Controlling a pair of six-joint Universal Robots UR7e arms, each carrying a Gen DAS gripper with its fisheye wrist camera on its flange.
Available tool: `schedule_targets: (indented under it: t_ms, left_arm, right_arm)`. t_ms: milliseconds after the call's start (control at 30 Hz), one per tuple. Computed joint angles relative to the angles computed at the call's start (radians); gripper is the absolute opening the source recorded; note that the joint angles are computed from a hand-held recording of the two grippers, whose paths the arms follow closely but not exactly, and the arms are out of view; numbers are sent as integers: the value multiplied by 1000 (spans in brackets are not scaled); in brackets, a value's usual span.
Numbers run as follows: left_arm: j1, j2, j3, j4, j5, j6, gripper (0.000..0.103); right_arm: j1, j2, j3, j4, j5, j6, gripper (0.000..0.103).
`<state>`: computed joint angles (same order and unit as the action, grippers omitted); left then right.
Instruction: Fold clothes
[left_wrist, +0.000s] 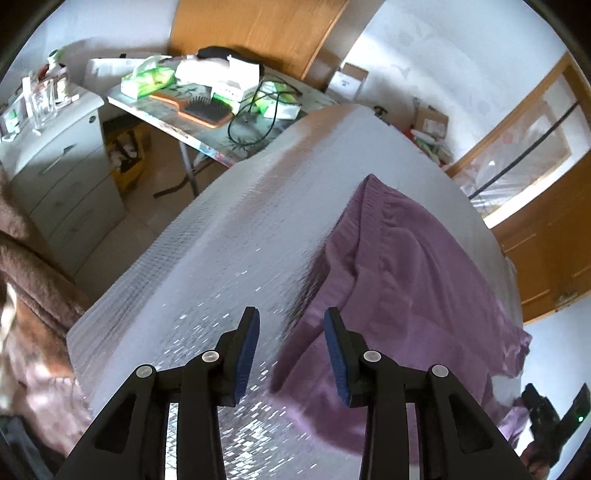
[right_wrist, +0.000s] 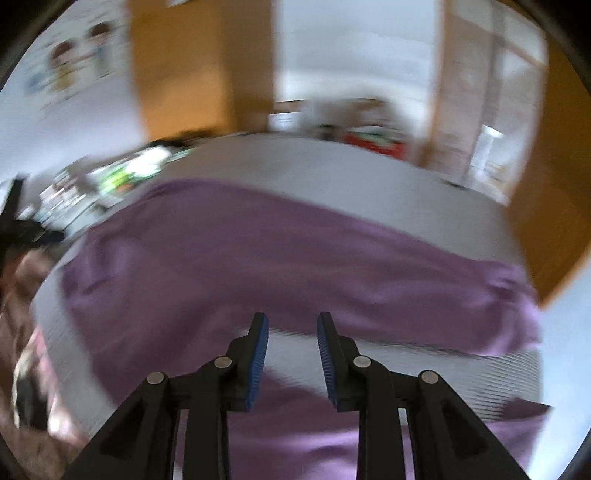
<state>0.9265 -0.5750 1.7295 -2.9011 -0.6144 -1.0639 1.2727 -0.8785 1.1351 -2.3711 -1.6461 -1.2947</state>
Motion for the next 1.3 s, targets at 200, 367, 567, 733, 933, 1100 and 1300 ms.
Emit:
schedule_targets:
  t_ms: [200, 367, 567, 733, 933, 1100, 1300]
  left_arm:
    - [19, 7, 99, -226, -158, 12, 38]
    - [24, 41, 129, -375, -231, 36, 38]
    - [35, 78, 100, -429, -266, 24, 38]
    - [42, 84, 88, -440, -256, 8, 26]
    - [13, 86, 111, -537, -209, 25, 10]
    - [-19, 62, 159, -620, -154, 44, 10]
    - [-30, 30, 219, -623, -115, -5, 10]
  right_arm:
    - [-9, -108, 224, 80, 61, -192, 40]
    - [-12, -136, 307, 118, 21, -252, 44]
    - [-4, -128, 382, -12, -33, -252, 44]
    - [-9, -129, 406, -57, -39, -235, 12]
    - [-17, -190, 438, -68, 39, -292, 2]
    - [-15, -246, 458, -10, 67, -372, 2]
    - [-11, -251, 391, 280, 27, -392, 2]
